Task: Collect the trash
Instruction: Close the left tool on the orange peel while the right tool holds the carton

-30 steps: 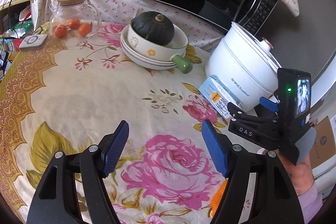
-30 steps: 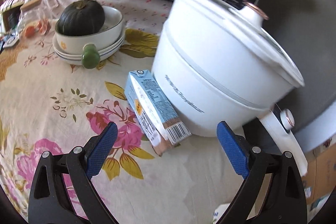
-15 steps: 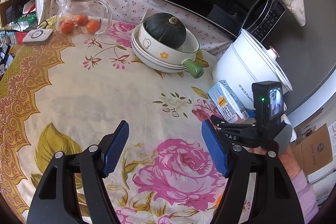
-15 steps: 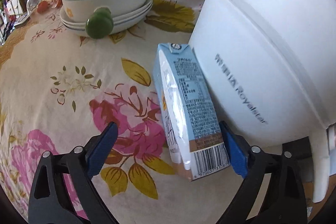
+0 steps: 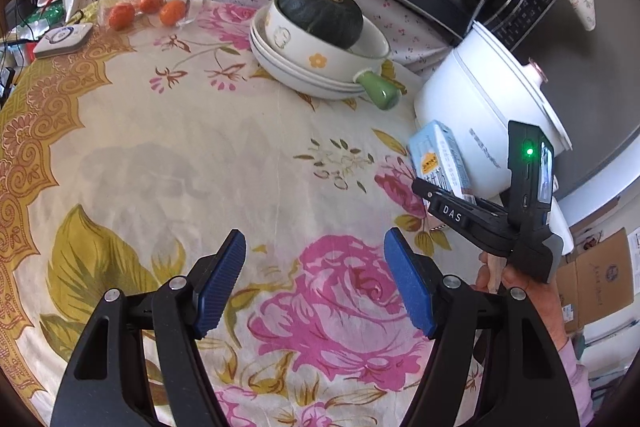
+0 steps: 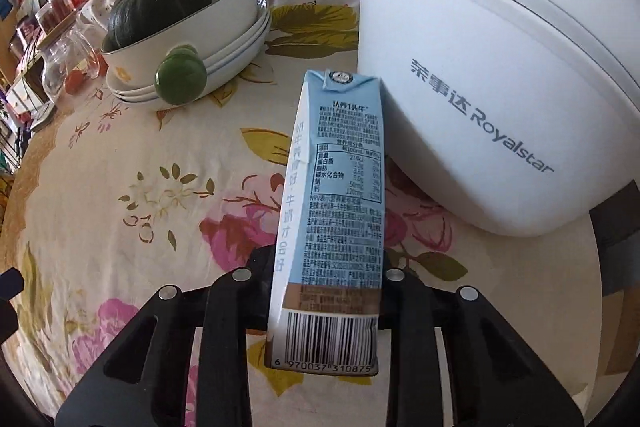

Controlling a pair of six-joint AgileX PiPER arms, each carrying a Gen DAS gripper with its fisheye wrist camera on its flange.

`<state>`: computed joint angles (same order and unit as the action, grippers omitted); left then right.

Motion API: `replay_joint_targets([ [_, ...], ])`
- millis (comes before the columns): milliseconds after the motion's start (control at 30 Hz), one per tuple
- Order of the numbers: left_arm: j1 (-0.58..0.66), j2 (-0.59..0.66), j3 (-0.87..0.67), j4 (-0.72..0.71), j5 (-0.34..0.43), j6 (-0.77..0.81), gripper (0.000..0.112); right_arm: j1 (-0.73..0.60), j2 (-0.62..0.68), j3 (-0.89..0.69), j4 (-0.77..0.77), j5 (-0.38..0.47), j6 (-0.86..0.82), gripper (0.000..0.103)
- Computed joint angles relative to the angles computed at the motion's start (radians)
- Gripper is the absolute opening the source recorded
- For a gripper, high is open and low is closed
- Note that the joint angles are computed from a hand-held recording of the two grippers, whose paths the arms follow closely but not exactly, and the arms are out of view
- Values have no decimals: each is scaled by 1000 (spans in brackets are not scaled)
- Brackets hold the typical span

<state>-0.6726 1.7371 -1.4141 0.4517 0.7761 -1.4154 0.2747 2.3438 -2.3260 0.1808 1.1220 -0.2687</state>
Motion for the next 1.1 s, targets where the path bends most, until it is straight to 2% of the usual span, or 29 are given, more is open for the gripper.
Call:
replay_joint_targets([
  [100, -12, 19, -22, -40, 2, 44, 70, -2, -104, 178, 9, -107, -33, 26],
  [267, -34, 58, -76, -132, 22, 173, 70, -37, -222, 355, 56, -212, -82, 26],
  [467, -68, 152, -183, -284, 54, 368, 70, -107, -362, 535, 118, -288, -154, 26],
  [600, -108, 214, -276, -316, 79, 444, 70, -165, -467, 663, 177, -327, -206, 26],
  [867, -233, 433, -600, -278, 299, 562, 70, -272, -619, 822, 260, -336, -303, 26],
  [967, -285, 518, -733, -187, 419, 565, 70, -322, -679, 872, 311, -321, -351, 26],
  [1067, -290, 499, -691, -165, 388, 526, 64, -368, -722, 905, 360, -299, -394, 26],
  [1100, -289, 490, -674, -154, 376, 513, 52, -387, -738, 919, 379, -291, -409, 26],
])
